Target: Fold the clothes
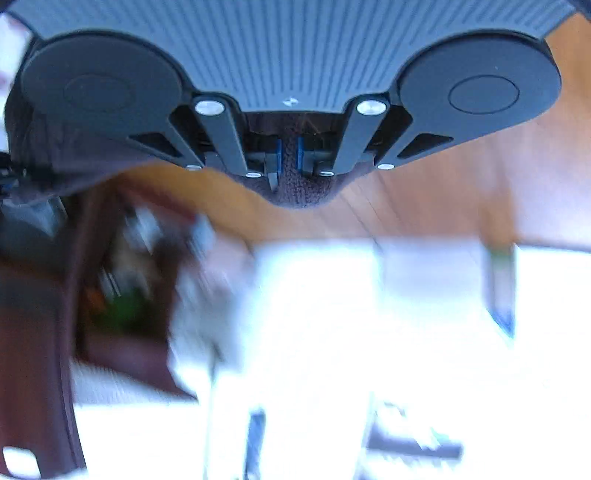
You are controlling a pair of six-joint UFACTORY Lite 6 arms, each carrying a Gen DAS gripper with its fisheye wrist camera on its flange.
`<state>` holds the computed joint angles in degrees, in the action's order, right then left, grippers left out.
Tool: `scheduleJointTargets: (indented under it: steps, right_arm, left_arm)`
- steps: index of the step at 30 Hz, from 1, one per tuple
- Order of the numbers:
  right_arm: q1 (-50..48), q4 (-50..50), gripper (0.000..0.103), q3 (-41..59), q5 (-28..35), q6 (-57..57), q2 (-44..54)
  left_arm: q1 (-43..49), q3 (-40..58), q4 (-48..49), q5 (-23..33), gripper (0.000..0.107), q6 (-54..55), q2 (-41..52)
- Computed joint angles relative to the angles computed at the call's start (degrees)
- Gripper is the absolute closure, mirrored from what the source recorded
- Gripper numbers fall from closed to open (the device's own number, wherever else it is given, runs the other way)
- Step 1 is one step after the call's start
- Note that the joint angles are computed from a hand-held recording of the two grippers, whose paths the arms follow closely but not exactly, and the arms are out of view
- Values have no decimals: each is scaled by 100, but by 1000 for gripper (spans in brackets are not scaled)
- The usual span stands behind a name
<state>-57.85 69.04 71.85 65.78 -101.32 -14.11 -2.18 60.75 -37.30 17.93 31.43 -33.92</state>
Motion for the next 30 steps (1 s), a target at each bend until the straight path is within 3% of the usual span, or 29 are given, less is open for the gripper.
scheduleJointTargets:
  steps: [2, 4, 5, 6, 7, 8, 9, 11, 14, 17, 20, 23, 27, 30]
  right_arm:
    - [882, 991, 95, 146, -707, -415, -81]
    - [2006, 1567, 90, 428, -1642, -581, 162]
    - [2605, 1495, 64, 658, -2242, -422, 382]
    - [3183, 1184, 47, 855, -2841, -23, 654]
    - [3700, 633, 23, 1082, -3441, 576, 978]
    - [4168, 34, 18, 1184, -4041, 1176, 1311]
    - [4526, -566, 20, 1127, -4619, 1776, 1605]
    - [4693, -1501, 23, 725, -5055, 2975, 1872]
    - [4172, -1572, 23, -377, -4150, 3401, 1570]
    - [3168, -1051, 24, -1643, -2853, 2478, 1081]
    - [2144, -1446, 24, -2336, -1832, 2187, 929]
    - [1435, -1758, 25, -2641, -1181, 2165, 819]
    - [975, -2172, 31, -3032, -721, 1721, 728]
    - [1358, -2577, 39, -3284, -660, 1589, 679]
  left_arm:
    - [306, 366, -409, -411, 100, 320, 56]
    - [545, 855, -54, -596, 97, -141, 380]
    - [668, 1060, 478, -632, 92, -703, 657]
    - [834, 1242, 1078, -536, 83, -1264, 1058]
    - [986, 1366, 1678, -297, 46, -1733, 1505]
    - [1114, 1525, 2163, 1, 25, -2060, 2012]
    - [1292, 1533, 2409, 399, 18, -2153, 2429]
    - [1679, 905, 2181, 899, 32, -1818, 2598]
    - [2562, -894, 508, 1372, 32, -472, 1606]
    - [3549, -1943, -534, 2759, 32, 444, 984]
    - [3625, -2214, -271, 3548, 32, 290, 537]
    - [2974, -2277, 347, 3547, 32, -191, 88]
    - [2653, -2553, 810, 3992, 32, -625, -648]
    - [2352, -2527, 1143, 4182, 32, -995, -1060]
